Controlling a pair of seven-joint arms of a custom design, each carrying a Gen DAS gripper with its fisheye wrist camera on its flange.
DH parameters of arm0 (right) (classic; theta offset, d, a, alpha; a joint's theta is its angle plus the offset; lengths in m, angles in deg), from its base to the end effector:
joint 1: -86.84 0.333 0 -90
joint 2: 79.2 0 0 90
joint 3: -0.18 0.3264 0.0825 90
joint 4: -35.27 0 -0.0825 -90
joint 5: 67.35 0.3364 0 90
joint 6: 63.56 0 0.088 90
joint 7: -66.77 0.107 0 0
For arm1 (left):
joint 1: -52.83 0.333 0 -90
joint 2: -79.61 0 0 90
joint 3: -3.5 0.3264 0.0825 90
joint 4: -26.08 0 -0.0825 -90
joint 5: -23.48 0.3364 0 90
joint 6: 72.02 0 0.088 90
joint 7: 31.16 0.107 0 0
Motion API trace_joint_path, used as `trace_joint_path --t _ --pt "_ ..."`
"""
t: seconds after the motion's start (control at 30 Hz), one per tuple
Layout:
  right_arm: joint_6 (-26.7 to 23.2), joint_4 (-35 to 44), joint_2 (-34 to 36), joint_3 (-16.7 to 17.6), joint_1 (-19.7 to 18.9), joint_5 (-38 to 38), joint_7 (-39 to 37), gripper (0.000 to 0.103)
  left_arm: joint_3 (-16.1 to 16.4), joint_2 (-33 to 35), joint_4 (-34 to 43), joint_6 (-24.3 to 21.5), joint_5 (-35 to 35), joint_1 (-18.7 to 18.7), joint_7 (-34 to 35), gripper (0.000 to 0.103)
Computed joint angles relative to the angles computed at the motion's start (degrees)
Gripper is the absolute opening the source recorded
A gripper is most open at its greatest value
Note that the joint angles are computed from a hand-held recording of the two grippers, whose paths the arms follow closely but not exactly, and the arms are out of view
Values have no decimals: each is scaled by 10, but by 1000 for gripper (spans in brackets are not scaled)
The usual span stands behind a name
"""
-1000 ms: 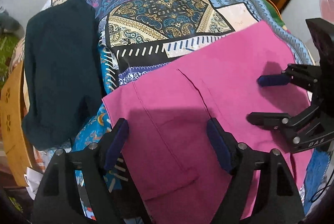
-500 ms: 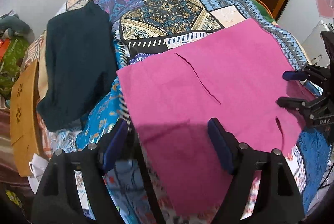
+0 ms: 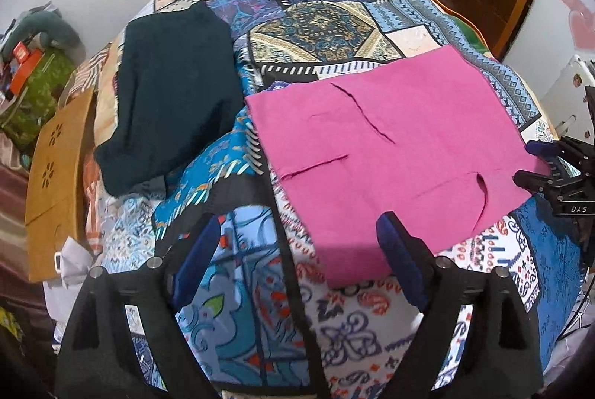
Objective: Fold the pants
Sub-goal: 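Smooth the folded pink trousers with both open grippers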
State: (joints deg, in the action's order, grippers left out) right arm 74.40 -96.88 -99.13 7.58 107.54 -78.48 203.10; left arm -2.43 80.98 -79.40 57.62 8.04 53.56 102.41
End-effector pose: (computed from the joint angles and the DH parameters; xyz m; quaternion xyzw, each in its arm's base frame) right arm 0.3815 0.2098 0.5578 -0.6140 0.7515 -0.1301 0.2030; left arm 0.5561 -0.0570 0.5752 -0.4017 0.8866 -0.1929 0.1242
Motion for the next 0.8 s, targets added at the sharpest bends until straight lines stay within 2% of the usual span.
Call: trace_joint_path --t 0.13,0.2,0.37,0.47,0.5,0.63,0.8 --pt "-14 4 -6 9 -4 -12 19 78 6 -6 5 -16 -6 7 -17 86" --pt "-13 7 -10 16 -10 -29 36 78 11 -13 11 -32 -33 13 -24 86" --pt "19 22 -18 36 -25 -88 94 78 17 -33 11 -49 -96 21 -41 86" --pt "46 41 -5 45 -29 -123 116 79 21 -35 17 -81 -132 24 -55 86" --pt "56 47 2 47 -29 -132 122 79 23 -33 24 -108 -144 26 -56 86" --pt "74 70 40 47 -20 -151 122 80 20 -40 8 -139 -146 25 -52 85" --pt "81 77 79 32 3 -127 95 80 19 -35 2 -173 -154 23 -57 84"
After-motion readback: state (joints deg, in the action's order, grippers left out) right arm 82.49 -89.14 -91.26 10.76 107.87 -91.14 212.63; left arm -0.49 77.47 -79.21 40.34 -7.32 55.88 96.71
